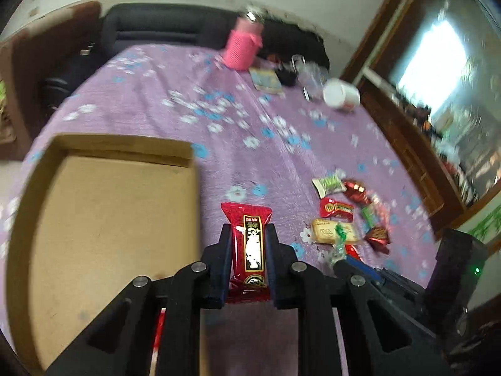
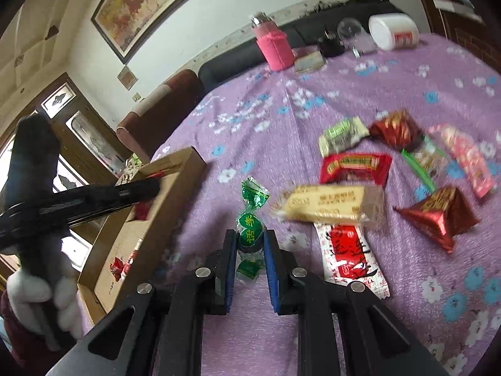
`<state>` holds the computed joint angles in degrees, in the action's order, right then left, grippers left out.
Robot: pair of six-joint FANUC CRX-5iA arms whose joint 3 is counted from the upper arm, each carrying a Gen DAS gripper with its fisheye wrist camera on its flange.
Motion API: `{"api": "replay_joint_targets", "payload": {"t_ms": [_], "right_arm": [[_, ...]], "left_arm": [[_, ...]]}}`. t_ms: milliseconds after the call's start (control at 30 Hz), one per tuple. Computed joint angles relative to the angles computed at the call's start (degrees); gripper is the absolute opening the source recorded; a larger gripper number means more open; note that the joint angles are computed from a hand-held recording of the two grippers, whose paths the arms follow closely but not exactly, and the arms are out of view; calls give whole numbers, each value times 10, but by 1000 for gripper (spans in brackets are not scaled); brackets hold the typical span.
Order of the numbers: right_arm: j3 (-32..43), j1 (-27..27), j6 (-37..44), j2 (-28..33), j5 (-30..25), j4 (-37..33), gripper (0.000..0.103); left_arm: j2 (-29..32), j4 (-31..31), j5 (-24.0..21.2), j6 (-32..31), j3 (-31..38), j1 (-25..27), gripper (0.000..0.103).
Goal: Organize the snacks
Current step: 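Carry both snacks over the cardboard box and open both tools to release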
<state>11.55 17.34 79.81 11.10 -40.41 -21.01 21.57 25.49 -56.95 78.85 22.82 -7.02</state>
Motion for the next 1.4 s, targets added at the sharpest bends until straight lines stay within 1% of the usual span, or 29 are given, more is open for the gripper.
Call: {"api": "replay_joint_targets", "payload": {"t_ms": [67, 167, 200, 300, 400, 500, 600, 633, 700, 733, 767, 800, 867, 900, 967, 1067, 1100, 1167, 1233, 1333, 1400], "right_arm": [[13, 7, 20, -6, -14, -13, 19], [61, 24, 61, 4, -58, -45, 19], [88, 32, 74, 17, -81, -58, 19], [142, 58, 79, 55, -123, -62, 19], [188, 94, 65, 99, -153, -30, 20], [230, 122, 40, 143, -176, 1, 20], [265, 136, 24, 175, -194, 21, 20], [274, 139, 22, 183, -200, 27, 20], [279, 146, 10, 190, -199, 47, 21], [280, 147, 10, 190, -200, 48, 21], [275, 145, 11, 186, -198, 47, 23], [265, 145, 9, 177, -190, 49, 24], [247, 141, 9, 159, -176, 53, 24], [240, 138, 8, 152, -171, 54, 24], [207, 127, 9, 122, -150, 52, 24], [146, 95, 6, 68, -119, 46, 26], [114, 79, -4, 41, -101, 51, 27], [55, 55, -43, -3, -67, 80, 31], [4, 29, -89, -40, -42, 118, 33], [-46, -8, -155, -70, -42, 180, 32], [-56, -34, -152, -80, -51, 160, 32]], "left_arm": [[-46, 15, 27, -11, -57, 24, 19], [-94, 9, 56, -10, -116, 55, 19], [-105, 6, 62, -8, -133, 66, 19], [-118, 10, 62, 7, -168, 99, 19], [-123, 20, 63, 9, -197, 122, 19], [-120, 21, 64, 7, -206, 133, 19], [-116, 26, 62, -1, -208, 139, 19], [-117, 29, 65, -3, -210, 140, 21], [-127, 42, 76, -11, -223, 143, 33], [-133, 45, 83, -11, -229, 143, 47], [-138, 44, 85, -7, -231, 144, 59], [-148, 42, 90, -1, -237, 146, 61], [-163, 65, 103, -13, -253, 149, 63], [-170, 75, 106, -15, -260, 150, 66], [-190, 84, 109, -2, -270, 149, 82], [-214, 109, 122, -6, -286, 139, 84], [-224, 141, 127, -24, -299, 132, 85], [-236, 179, 138, -52, -313, 116, 88], [-244, 198, 150, -72, -319, 90, 89], [-232, 206, 147, -92, -307, 42, 89], [-212, 200, 141, -97, -295, 11, 89]]}}
